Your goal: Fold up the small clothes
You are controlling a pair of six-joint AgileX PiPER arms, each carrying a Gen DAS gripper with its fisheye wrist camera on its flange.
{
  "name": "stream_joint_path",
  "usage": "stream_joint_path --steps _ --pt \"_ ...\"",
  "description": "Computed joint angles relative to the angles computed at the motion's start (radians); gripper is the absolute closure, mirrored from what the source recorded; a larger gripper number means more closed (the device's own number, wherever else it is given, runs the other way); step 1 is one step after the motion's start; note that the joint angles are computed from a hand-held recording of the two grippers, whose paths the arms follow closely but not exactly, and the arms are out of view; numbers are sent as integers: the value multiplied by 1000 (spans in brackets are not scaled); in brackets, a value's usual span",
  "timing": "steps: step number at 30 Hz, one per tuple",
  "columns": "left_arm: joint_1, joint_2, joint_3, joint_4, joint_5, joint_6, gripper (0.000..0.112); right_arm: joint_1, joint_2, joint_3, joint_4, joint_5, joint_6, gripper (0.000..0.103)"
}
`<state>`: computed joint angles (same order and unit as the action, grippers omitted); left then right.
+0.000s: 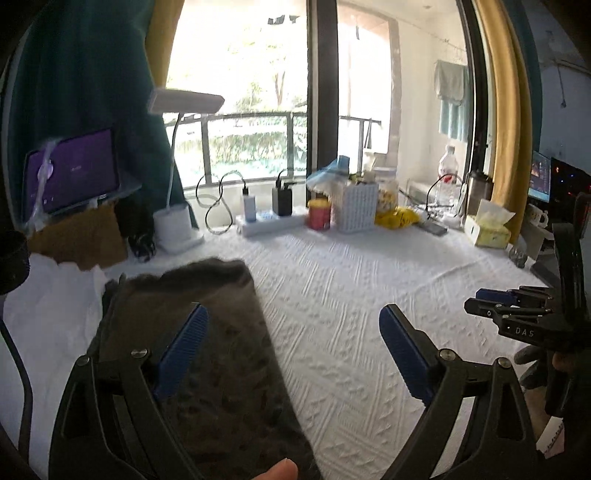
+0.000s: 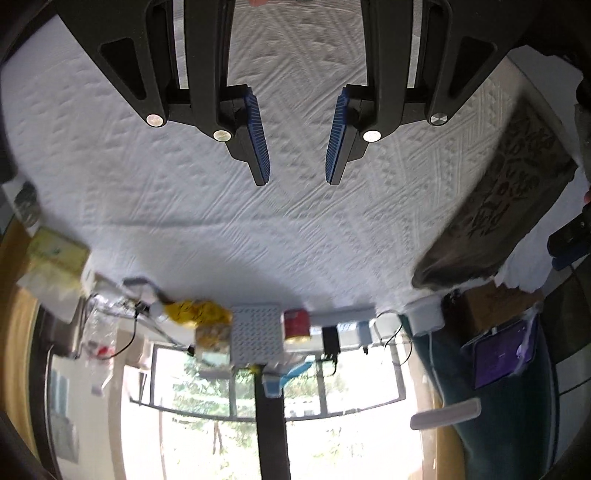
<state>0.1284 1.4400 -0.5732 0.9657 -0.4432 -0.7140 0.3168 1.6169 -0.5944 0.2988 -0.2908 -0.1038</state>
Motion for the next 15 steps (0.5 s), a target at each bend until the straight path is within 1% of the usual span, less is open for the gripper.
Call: stream_joint_path --steps 2,3,4,6,7,10,11,13,14,15 --pt "-5 -16 -5 -5 3 1 19 -15 -27 -4 -1 11 -6 69" --pt "-11 -25 -8 -7 13 -3 19 -26 -40 -2 -33 14 23 69" --pt "-16 -31 -17 9 28 -25 19 -43 -59 3 -103 17 92 69" --pt "-22 -41 -28 29 45 -53 19 -61 -81 0 -148 29 132 69" --pt "-25 -50 -31 7 51 -37 19 -65 -93 -2 -138 35 119 69" --pt "-27 -76 -26 -64 49 22 19 -64 -139 -12 -25 65 -8 69" --pt "-25 -86 -25 -68 46 23 19 -66 -157 -13 -14 72 -24 69" --pt "-23 -110 -27 -82 42 29 19 -77 -194 -14 -76 91 29 69" --pt "-25 -119 -31 -80 45 19 19 -80 -211 -15 -81 97 30 69" --pt "-25 -126 -37 -66 48 0 19 -79 -226 -15 -46 99 -7 69"
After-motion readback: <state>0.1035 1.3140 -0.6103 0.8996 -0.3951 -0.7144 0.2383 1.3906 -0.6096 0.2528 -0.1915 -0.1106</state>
